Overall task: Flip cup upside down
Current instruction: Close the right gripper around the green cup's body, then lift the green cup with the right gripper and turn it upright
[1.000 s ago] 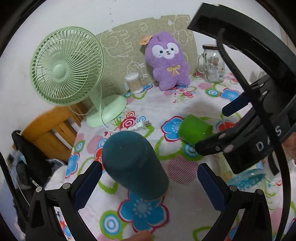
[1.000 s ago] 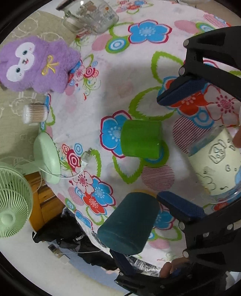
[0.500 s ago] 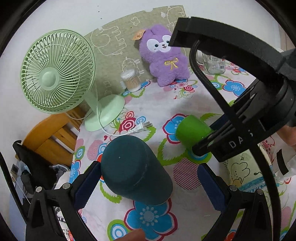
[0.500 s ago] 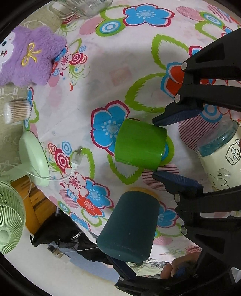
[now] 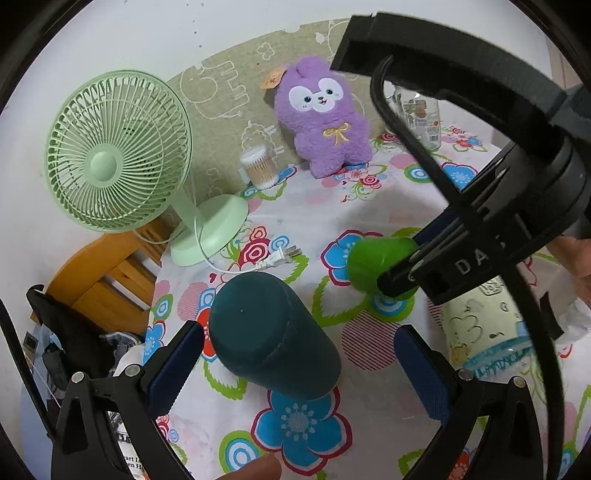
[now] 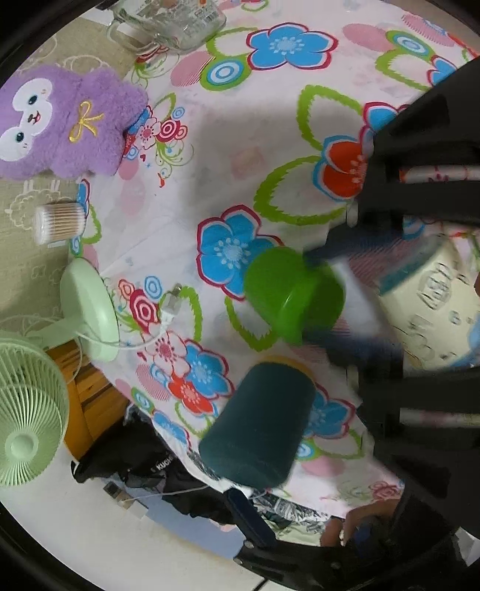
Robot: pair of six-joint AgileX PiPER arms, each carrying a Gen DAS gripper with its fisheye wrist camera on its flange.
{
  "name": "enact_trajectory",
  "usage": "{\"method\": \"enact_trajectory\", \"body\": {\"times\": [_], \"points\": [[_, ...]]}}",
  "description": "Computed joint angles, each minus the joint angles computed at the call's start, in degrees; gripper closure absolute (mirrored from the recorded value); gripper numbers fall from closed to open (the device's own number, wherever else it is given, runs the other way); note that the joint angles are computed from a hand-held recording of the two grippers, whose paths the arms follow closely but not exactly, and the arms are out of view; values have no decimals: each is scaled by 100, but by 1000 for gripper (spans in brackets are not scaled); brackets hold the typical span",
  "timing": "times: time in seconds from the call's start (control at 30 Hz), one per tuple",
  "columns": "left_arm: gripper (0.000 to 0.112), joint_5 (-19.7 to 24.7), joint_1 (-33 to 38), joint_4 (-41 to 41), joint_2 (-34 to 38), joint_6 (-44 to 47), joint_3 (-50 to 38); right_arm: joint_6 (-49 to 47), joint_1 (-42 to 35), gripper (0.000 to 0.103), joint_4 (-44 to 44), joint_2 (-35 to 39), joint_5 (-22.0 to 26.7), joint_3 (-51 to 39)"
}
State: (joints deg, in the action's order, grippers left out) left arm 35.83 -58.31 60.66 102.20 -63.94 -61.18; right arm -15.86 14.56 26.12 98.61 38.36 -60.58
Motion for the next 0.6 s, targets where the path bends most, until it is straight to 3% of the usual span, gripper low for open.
{"method": "enact_trajectory", "body": {"times": [0.1,0.23,0.3,0.37,0.43,0.6], "points": [[9,18,-111,-1,-219,-29,148,266,216,69,-411,-313,-143,225],[9,127,-334,199,-444,-235,383,942,413,68,-1062,-207,-34,130],[9,216,-409,243,-516,-306,499,1255,458,58,-1313,-101,24,-7],[9,170,-387,280,-629,-369,650,1436,507,29,-1368,-70,-29,-55],[9,172,-309,192,-744,-378,749,1517,579,24,-1320,-16,-84,-146],[9,45,-9,-14,-1085,-347,918,2132,838,23,-1361,411,91,-594]]}}
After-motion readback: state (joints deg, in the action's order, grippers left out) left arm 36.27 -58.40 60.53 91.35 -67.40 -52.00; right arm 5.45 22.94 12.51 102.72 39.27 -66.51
